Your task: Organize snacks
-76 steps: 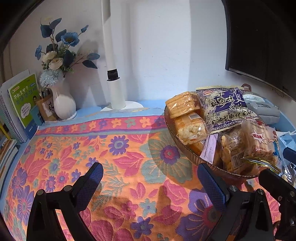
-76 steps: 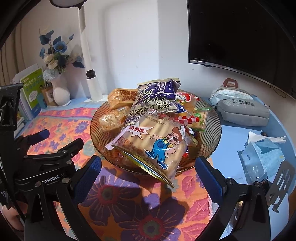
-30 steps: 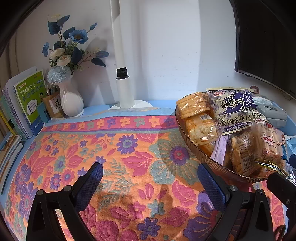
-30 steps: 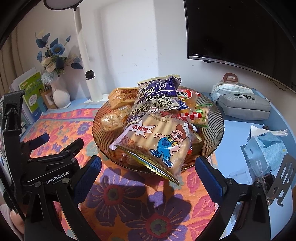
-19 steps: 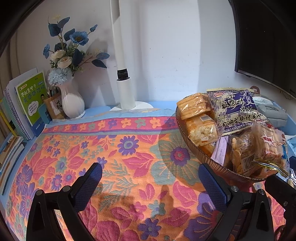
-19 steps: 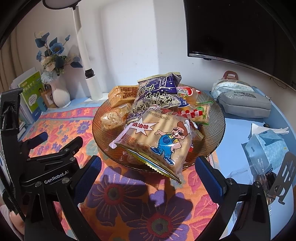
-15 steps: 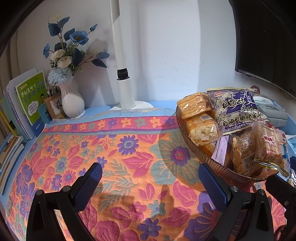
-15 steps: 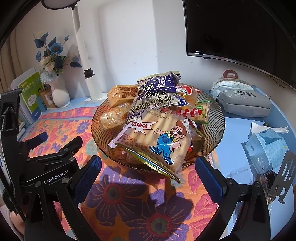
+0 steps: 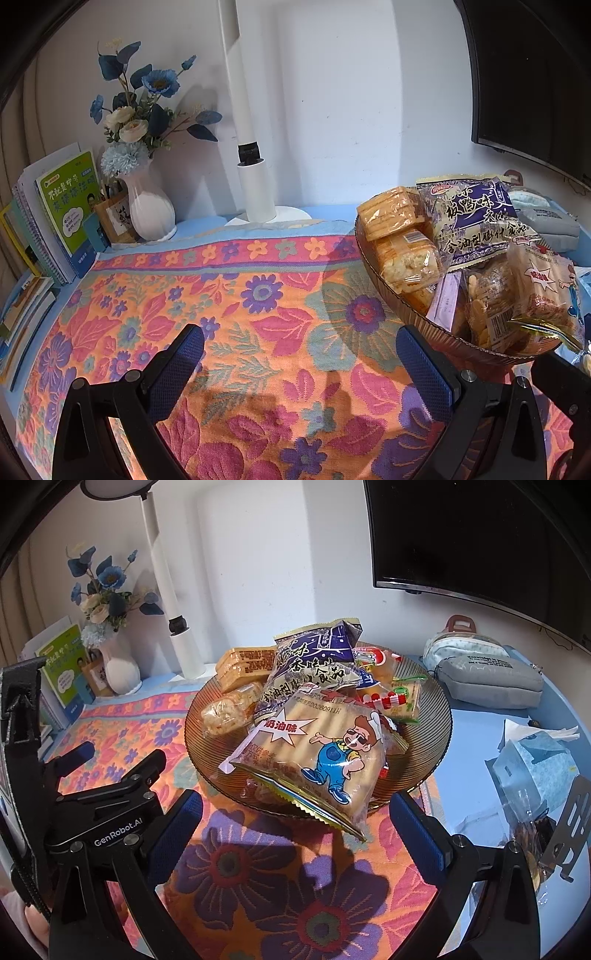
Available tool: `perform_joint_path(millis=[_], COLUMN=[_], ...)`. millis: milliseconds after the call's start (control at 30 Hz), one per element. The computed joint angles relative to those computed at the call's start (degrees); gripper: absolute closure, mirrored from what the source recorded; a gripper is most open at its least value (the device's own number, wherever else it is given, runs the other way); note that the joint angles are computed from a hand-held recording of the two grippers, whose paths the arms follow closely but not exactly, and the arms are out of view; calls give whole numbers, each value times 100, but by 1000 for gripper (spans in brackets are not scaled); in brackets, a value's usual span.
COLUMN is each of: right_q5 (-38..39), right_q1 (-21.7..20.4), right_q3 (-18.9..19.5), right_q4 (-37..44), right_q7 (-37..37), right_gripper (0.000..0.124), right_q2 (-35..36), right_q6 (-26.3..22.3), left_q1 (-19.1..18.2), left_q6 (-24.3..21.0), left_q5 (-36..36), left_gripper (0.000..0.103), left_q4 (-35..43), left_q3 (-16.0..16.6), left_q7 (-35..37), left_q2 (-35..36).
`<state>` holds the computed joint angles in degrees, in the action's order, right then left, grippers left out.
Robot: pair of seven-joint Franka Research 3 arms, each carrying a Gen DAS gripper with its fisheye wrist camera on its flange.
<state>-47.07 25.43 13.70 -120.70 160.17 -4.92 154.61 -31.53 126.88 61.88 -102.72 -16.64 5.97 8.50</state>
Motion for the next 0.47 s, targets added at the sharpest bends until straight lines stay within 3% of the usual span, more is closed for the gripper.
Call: perform_joint_path(millis=[467], right_q5=[36], right_q1=[15], right_q3=[54], right_q4=[-32], right_q7=[239], right_gripper=[22], right_q2=[-69], right_q6=[-93], left_q1=[75], left_q6=[240], left_q5=[-1], left_gripper=[0], left_q4=[-146], left_q3=[-10], left_q7=[-54], left_q2=[-116])
